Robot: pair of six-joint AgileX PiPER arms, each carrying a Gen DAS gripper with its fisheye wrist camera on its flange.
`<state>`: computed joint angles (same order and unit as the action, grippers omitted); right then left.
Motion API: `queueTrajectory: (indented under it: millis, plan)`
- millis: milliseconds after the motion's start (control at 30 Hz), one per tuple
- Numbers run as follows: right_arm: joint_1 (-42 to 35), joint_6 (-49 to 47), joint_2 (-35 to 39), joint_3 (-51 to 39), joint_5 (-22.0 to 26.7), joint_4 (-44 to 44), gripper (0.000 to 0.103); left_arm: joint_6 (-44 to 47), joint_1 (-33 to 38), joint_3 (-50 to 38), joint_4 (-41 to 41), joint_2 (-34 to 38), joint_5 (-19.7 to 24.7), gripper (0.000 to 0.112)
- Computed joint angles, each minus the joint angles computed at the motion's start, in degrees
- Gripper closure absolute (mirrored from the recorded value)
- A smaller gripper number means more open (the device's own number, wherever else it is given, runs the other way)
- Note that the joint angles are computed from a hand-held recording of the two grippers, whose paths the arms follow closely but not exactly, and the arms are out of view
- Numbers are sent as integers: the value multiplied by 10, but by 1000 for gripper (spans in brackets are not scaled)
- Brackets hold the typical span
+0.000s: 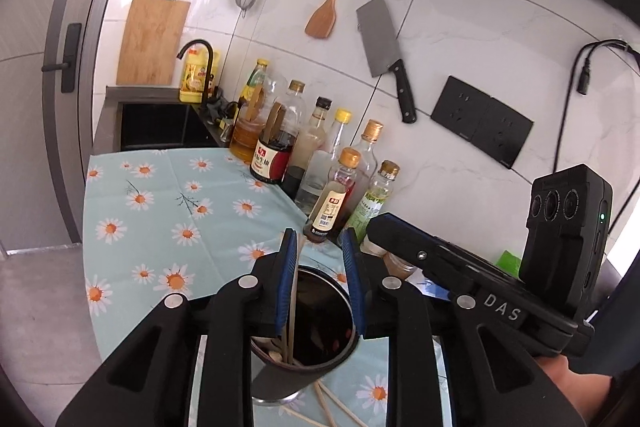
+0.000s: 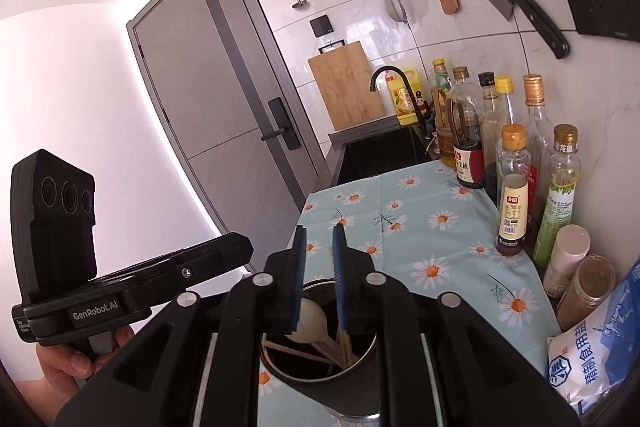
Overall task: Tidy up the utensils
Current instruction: 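Open both grippers to drop the chopsticks into the black holder, then close the right gripper on a wooden chopstick while the left gripper approaches the white plastic spoon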
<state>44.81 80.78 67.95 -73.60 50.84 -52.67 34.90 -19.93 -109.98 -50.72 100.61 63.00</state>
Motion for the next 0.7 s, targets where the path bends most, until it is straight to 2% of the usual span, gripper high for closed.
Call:
queueTrajectory:
  millis: [300,433,600,633,700]
  plan:
    - [124,13,-29,-16,111,-35,77,8,16,100,-5,-102,-1,89]
    - [160,9,-38,-19,132,-21,77,-2,27,142,-2,-143,5,89]
    - [159,-27,-45,-22,139,59,76,-5,37,199,4,-187,7,89]
    - [148,-46,-46,-22,137,91,72,-9,37,206,7,-192,7,89]
    - [122,-83,-52,-12,123,155,71,-14,37,233,13,-208,2,89]
